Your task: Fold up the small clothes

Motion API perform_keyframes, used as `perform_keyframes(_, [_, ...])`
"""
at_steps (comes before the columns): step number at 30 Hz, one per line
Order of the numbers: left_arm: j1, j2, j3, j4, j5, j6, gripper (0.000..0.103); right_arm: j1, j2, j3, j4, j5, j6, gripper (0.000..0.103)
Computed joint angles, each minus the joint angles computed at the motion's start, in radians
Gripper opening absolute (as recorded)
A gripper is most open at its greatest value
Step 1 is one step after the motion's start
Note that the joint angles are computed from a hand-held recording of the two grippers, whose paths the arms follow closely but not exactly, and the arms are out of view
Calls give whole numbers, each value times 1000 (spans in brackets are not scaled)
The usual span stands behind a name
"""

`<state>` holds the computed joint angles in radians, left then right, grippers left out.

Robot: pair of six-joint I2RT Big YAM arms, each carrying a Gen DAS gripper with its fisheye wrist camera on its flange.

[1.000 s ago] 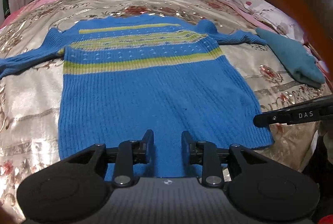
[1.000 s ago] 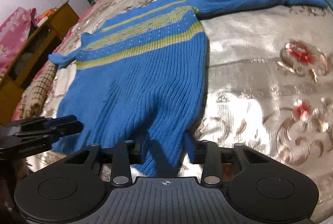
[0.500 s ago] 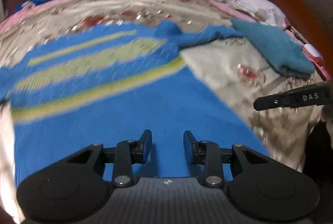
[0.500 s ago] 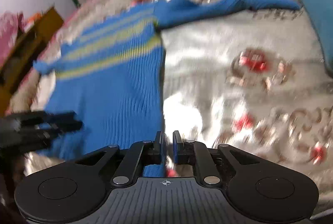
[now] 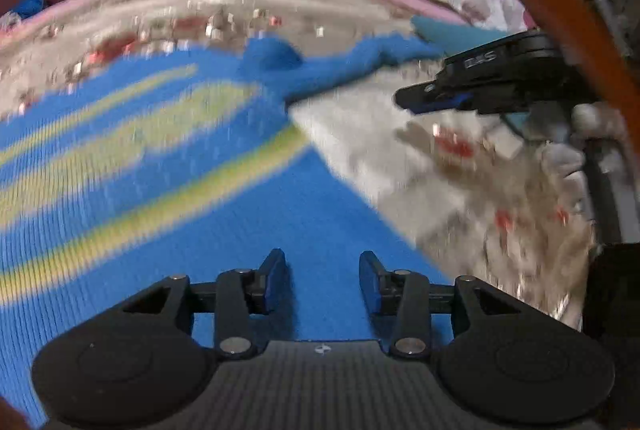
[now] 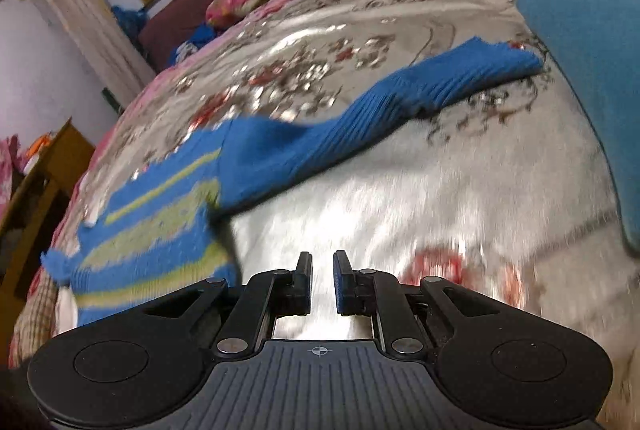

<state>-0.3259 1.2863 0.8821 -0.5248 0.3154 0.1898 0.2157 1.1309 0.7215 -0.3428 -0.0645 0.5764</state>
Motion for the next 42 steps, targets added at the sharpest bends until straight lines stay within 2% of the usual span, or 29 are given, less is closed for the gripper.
perform_keyframes(3, [-18,54,50,94,-60,-17,46,-34,57,39,44,-16,24,27])
perform_keyframes(7, [-11,168,153,159,-43,-126,46,-78,117,94,76,9,37,33])
perform_keyframes(10, [-37,242,215,209,-48,-157,46,-108,153,122,93,28,42,34])
perform_keyframes(12, [-56,284,250,204,-30,-166,46,-124,169,131,100,47,51,35])
perform_keyframes(14, [-85,316,271,195,-17,-130,46,-147,183,132,103,58,72,35])
perform_keyframes(17, [-129,370,319,169,-36,-80,47,-183,197,127,106,41,98,36])
perform_keyframes(23, [-152,410,368,192,-35,-151,48,-228,183,110,148,17,125,43])
perform_keyframes(26, [-167,446,412,155,-37,-153,48,-238,184,109,160,7,136,43])
perform_keyframes(28, [-174,442,407,148,7,-134,49,-244,187,110,164,1,139,43])
perform_keyframes(30, [-187,424,384,149,48,-82,51,-246,188,110,168,-6,137,44])
perform_keyframes(34, [-226,391,323,189,1,40,59,-253,184,108,175,-8,135,50])
perform_keyframes(39, [-238,383,313,204,-16,48,60,-248,192,122,166,-17,127,53])
perform_keyframes(42, [-247,378,304,216,-33,58,60,-226,213,154,123,19,72,55])
